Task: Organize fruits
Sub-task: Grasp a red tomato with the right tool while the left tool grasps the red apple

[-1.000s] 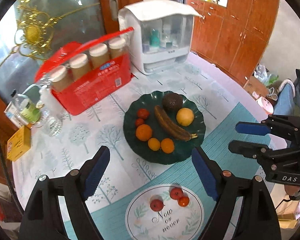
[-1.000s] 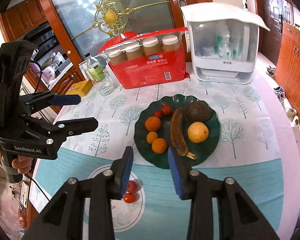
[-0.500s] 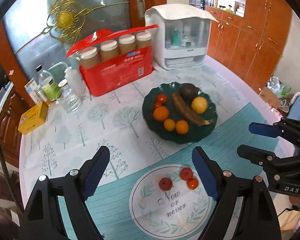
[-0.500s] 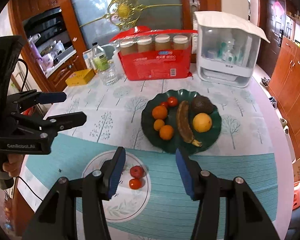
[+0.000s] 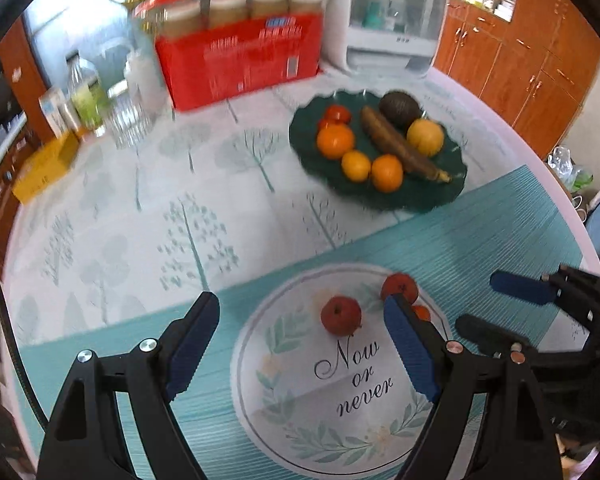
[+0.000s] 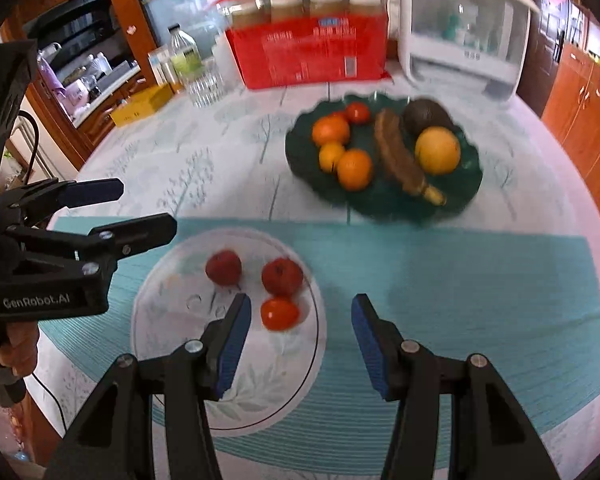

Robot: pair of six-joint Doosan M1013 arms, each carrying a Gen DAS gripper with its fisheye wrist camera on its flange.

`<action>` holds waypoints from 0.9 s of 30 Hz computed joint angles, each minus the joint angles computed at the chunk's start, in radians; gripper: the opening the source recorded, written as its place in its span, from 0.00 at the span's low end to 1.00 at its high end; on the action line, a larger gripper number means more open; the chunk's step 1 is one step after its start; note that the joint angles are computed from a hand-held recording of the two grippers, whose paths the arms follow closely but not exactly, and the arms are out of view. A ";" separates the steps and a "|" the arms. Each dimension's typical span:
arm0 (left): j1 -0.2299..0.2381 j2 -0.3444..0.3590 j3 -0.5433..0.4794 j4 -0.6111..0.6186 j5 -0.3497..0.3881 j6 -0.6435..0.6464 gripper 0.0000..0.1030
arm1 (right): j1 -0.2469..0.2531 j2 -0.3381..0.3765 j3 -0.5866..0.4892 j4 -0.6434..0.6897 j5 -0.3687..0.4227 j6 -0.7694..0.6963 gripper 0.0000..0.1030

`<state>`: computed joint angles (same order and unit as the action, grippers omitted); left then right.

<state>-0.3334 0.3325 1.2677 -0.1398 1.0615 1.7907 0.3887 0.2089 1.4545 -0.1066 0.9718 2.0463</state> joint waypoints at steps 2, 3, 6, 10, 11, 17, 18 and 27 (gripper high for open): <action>0.002 0.009 0.011 -0.006 0.006 -0.014 0.81 | 0.003 0.005 0.011 0.001 -0.003 0.014 0.51; 0.001 0.013 0.017 -0.004 0.007 -0.020 0.81 | 0.004 0.006 0.014 0.003 -0.004 0.016 0.51; 0.000 0.026 0.023 -0.003 0.013 -0.022 0.81 | 0.007 0.013 0.022 0.009 -0.005 0.022 0.51; -0.003 0.039 0.024 -0.011 0.019 -0.025 0.81 | 0.011 0.023 0.024 0.005 -0.003 0.024 0.50; -0.004 0.041 0.024 -0.012 0.018 -0.025 0.81 | 0.012 0.025 0.025 0.007 -0.004 0.023 0.49; -0.012 0.050 0.029 -0.018 0.009 -0.017 0.76 | 0.013 0.036 0.023 0.005 -0.008 0.010 0.38; -0.013 0.051 0.031 -0.019 0.009 -0.016 0.74 | 0.011 0.037 0.023 0.012 -0.014 0.003 0.38; -0.010 0.067 0.021 -0.049 0.040 -0.037 0.51 | 0.013 0.050 0.014 0.035 -0.028 -0.047 0.29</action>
